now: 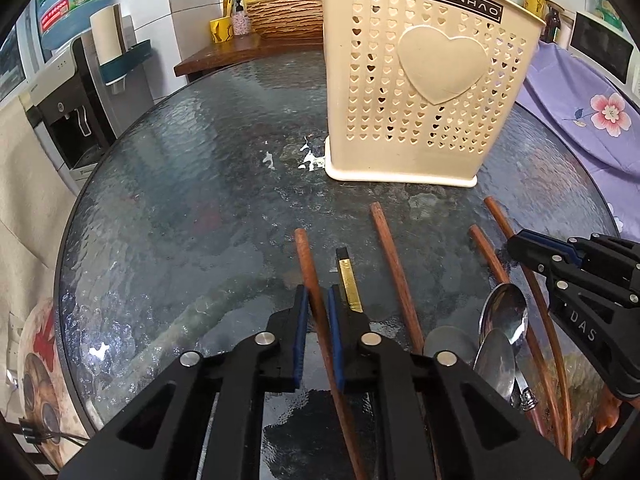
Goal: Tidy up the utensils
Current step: 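Grasp a gold-tipped brown chopstick with the left tool while the right tool grasps a brown chopstick, then lift both held chopsticks and carry them over the cream utensil holder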
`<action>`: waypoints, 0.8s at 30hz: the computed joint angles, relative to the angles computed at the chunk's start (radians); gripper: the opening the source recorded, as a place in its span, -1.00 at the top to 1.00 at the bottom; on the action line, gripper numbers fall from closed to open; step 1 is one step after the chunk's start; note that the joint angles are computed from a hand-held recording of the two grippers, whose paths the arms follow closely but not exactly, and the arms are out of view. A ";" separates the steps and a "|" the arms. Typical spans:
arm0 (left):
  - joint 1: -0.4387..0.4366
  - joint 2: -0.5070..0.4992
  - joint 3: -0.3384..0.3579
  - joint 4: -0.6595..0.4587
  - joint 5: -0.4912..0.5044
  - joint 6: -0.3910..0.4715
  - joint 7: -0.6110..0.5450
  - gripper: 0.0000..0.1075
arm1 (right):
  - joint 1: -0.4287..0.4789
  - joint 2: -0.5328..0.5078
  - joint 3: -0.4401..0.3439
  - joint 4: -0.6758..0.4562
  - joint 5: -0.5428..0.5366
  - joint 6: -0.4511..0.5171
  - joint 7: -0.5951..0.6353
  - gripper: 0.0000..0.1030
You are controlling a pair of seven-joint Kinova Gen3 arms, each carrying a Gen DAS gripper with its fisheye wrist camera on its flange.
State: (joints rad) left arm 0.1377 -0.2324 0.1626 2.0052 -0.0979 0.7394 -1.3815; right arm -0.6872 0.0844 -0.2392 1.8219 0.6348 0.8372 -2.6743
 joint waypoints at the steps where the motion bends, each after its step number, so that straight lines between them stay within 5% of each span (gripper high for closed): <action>1: 0.002 0.000 -0.004 0.000 0.005 0.000 -0.005 0.82 | 0.002 -0.002 0.000 0.003 -0.002 -0.005 0.003 0.82; 13: 0.005 -0.002 -0.057 0.003 0.085 -0.011 -0.098 0.86 | 0.010 -0.010 0.000 0.023 0.007 -0.043 -0.001 0.86; 24: -0.008 -0.001 -0.084 0.002 0.146 -0.023 -0.159 0.86 | 0.060 -0.087 -0.015 0.103 0.046 -0.174 -0.071 0.86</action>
State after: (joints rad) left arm 0.1297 -0.2334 0.0790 2.0074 0.0479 0.7168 -1.5408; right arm -0.6268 -0.0023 -0.2545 1.9248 0.6808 0.6629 -2.7453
